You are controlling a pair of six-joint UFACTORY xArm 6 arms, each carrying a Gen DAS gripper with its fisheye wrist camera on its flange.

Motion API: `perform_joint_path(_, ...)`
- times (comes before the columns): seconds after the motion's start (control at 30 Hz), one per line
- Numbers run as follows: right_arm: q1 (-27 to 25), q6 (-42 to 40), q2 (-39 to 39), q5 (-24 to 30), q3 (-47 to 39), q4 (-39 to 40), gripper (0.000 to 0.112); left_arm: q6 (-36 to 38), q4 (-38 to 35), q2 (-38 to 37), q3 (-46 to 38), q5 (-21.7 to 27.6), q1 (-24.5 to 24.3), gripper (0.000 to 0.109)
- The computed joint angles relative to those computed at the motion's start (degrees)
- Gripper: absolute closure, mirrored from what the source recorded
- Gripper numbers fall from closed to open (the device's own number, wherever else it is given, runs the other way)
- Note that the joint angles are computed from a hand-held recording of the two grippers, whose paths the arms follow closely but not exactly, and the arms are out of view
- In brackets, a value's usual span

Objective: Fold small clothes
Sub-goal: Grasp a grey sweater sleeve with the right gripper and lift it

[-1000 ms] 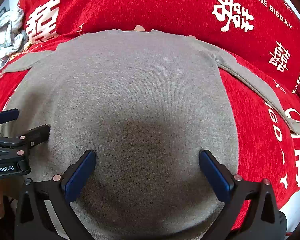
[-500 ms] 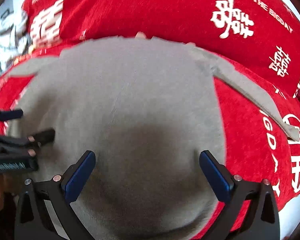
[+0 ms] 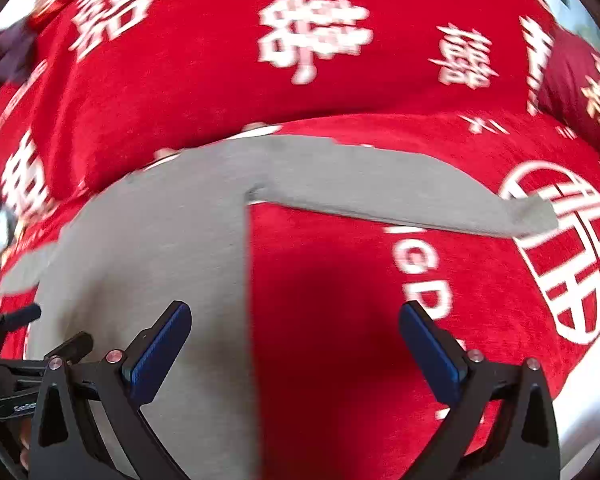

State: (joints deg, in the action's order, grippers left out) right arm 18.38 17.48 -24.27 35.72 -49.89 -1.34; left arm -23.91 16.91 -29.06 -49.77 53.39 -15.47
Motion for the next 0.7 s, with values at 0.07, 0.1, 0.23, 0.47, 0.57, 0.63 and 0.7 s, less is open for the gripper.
perform_joint_path(0.07,-2.80,1.04,1.05,0.91,-0.90,0.54,0.009,0.10,-1.12,3.71,-3.58,0.23,-0.73,0.006)
perform_joint_path(0.1,-4.20,1.28,1.62,1.29,-1.33,1.21,0.009,0.02,-1.56,5.38,-5.21,0.53,-1.03,0.006)
perform_joint_path(0.23,-11.48,0.32,4.85,0.82,-3.15,6.38,0.009,0.86,-3.64,14.74,-14.47,2.46,-2.05,0.006)
perform_joint_path(0.47,-23.07,-6.07,13.91,-1.14,-7.32,24.16,0.009,-1.27,-4.98,29.42,-28.61,5.97,-2.07,0.006)
perform_joint_path(0.57,-25.37,-7.10,18.04,-4.27,-9.19,29.23,0.009,-1.05,-5.84,35.35,-34.34,6.78,-1.53,0.006)
perform_joint_path(0.63,-25.70,-8.55,20.58,-4.46,-11.09,31.31,0.010,-1.88,-5.56,38.62,-37.81,7.53,-1.00,0.006)
perform_joint_path(0.7,-25.02,-10.32,23.12,-6.35,-12.94,31.51,0.016,-2.50,-6.81,42.85,-42.46,8.47,0.23,0.006)
